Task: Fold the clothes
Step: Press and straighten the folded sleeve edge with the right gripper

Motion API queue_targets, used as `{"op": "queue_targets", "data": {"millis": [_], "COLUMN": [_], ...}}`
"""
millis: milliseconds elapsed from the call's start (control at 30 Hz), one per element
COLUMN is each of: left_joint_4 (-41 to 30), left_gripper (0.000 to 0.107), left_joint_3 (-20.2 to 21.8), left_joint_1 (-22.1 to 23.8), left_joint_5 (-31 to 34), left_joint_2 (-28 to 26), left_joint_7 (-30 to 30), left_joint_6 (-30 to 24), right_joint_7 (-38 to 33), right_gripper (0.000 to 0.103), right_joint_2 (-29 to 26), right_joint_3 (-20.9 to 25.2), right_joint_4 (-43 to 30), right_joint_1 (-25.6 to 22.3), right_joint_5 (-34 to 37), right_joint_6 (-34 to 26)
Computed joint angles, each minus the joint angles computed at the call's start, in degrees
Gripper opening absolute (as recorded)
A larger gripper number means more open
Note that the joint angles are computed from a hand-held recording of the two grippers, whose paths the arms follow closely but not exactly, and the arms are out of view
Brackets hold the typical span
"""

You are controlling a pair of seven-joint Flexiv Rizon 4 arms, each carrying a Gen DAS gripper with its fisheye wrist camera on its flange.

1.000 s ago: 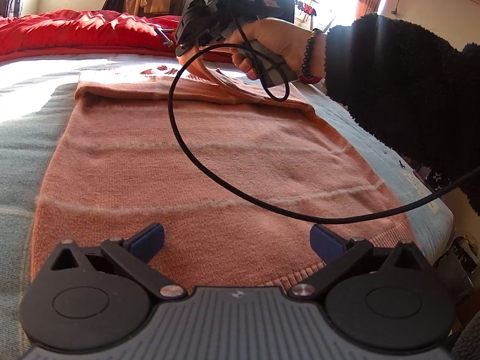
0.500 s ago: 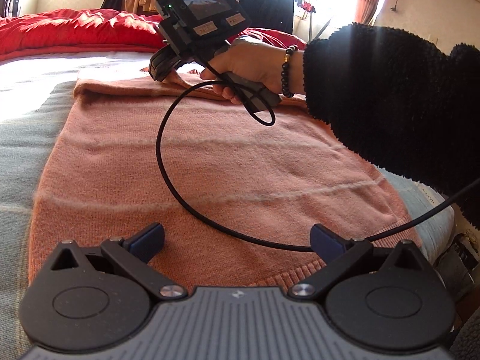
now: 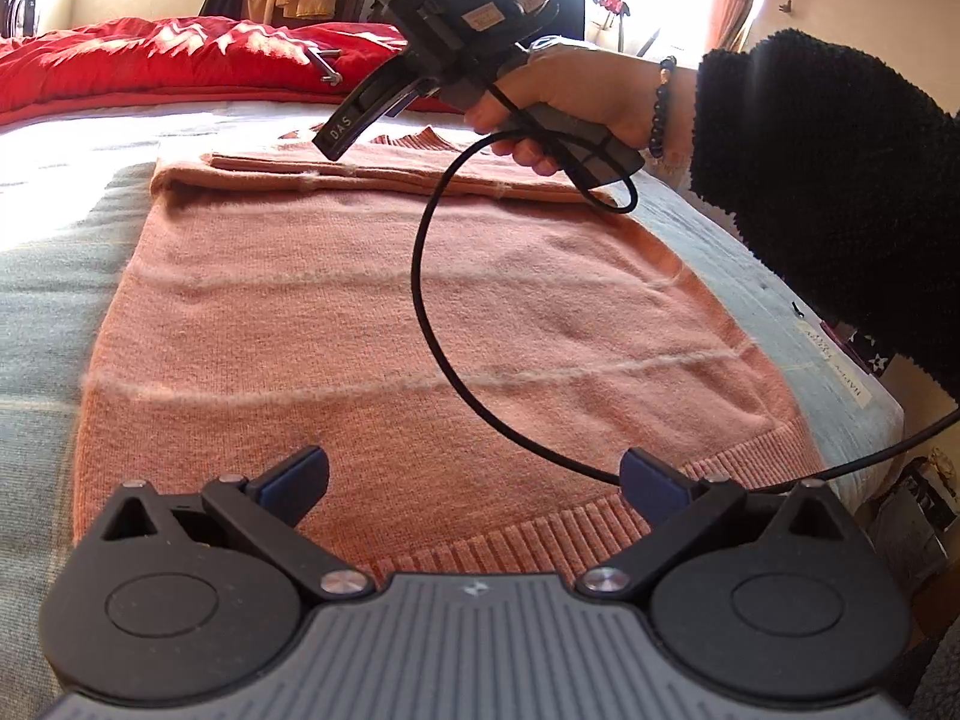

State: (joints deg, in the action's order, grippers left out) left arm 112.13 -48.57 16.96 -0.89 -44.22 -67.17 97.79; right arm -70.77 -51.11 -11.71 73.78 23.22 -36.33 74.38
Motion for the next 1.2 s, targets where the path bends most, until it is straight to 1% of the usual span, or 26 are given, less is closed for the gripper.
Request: {"op": "queue_targets", "data": {"millis": [200, 300, 367, 433, 533, 567, 633, 667, 700, 767, 800, 867, 900, 967, 1033, 1067, 1100, 1133, 1200], "left_joint_4": [4.25, 6.09, 6.79, 6.96, 6.04, 5.58, 4.71, 4.06, 3.42, 1.86, 1.17, -0.58, -1.4, -2.53, -3.47, -3.92, -4.29, -4.5, -4.85], "left_gripper": [0.102, 0.102, 0.102, 0.102, 0.102, 0.102, 0.102, 0.102, 0.102, 0.102, 0.102, 0.102, 0.102, 0.102, 0.102, 0.102, 0.102, 0.102, 0.102], "left_joint_3": [-5.16, -5.22, -4.2, -2.08, 3.33, 4.64, 6.0, 6.82, 7.57, 8.29, 8.41, 8.72, 8.76, 8.51, 9.66, 10.46, 11.26, 11.86, 12.47], "left_joint_1": [5.12, 6.04, 5.8, 4.59, 0.6, -0.55, -2.03, -3.08, -4.14, -5.85, -6.49, -8.0, -8.63, -9.29, -10.72, -11.58, -12.39, -12.98, -13.64], "left_joint_5": [2.79, 3.45, 3.22, 2.28, -0.38, -1.22, -2.53, -3.08, -3.54, -4.57, -5.12, -6.15, -6.57, -7.01, -7.57, -7.91, -8.33, -8.83, -9.78], "left_joint_2": [2.04, 4.58, 6.08, 7.7, 10.25, 10.57, 10.59, 10.43, 10.14, 9.18, 8.71, 7.67, 7.16, 6.38, 6.22, 6.23, 6.24, 6.22, 6.03], "left_joint_7": [1.14, 0.86, 0.25, -0.72, -2.21, -2.3, -1.75, -1.31, -0.86, -0.13, 0.08, 0.43, 0.66, 1.61, 2.31, 2.61, 2.86, 3.02, 3.45], "left_joint_6": [0.73, 0.91, 0.92, 0.42, -1.23, -1.75, -2.6, -2.84, -2.8, -2.97, -3.1, -3.43, -3.61, -4.17, -4.86, -5.22, -5.51, -5.71, -6.13], "right_joint_7": [4.25, 8.39, 11.63, 15.52, 20.32, 21.13, 21.86, 21.54, 21.05, 19.82, 19.26, 17.87, 17.05, 15.46, 14.05, 13.56, 13.06, 13.03, 13.36], "right_gripper": [0.073, 0.073, 0.073, 0.073, 0.073, 0.071, 0.06, 0.053, 0.052, 0.052, 0.052, 0.052, 0.052, 0.052, 0.052, 0.049, 0.038, 0.032, 0.032], "right_joint_2": [7.16, 10.78, 13.64, 16.48, 19.25, 19.8, 20.09, 20.0, 19.8, 19.07, 18.21, 15.98, 14.44, 10.97, 8.79, 7.62, 6.3, 4.74, 2.92], "right_joint_3": [-3.62, -6.61, -8.14, -10.38, -15.73, -17.43, -20.67, -20.6, -19.76, -15.97, -14.89, -15.11, -15.69, -18.42, -17.98, -18.62, -21.12, -24.21, -27.06], "right_joint_4": [9.7, 15.54, 20.25, 25.64, 33.21, 35.39, 39.2, 40.45, 41.27, 41.84, 41.64, 40.6, 39.46, 36.73, 34.08, 33.01, 32.54, 32.23, 32.19], "right_joint_1": [0.19, 0.29, -0.27, -0.8, 0.06, 0.51, 1.63, 1.02, -0.06, -3.69, -4.6, -4.03, -3.33, -0.57, -0.66, 0.03, 2.31, 4.95, 7.27], "right_joint_5": [-1.55, -3.15, -3.56, -3.44, -0.37, 1.32, 4.65, 5.99, 7.08, 8.42, 9.14, 11.04, 12.03, 14.55, 15.51, 16.34, 18.44, 20.95, 25.49], "right_joint_6": [2.99, 5.48, 7.72, 11.97, 19.04, 21.06, 24.66, 26.02, 27.34, 29.93, 30.87, 32.31, 32.8, 33.01, 32.32, 32.04, 31.88, 31.92, 32.75]}}
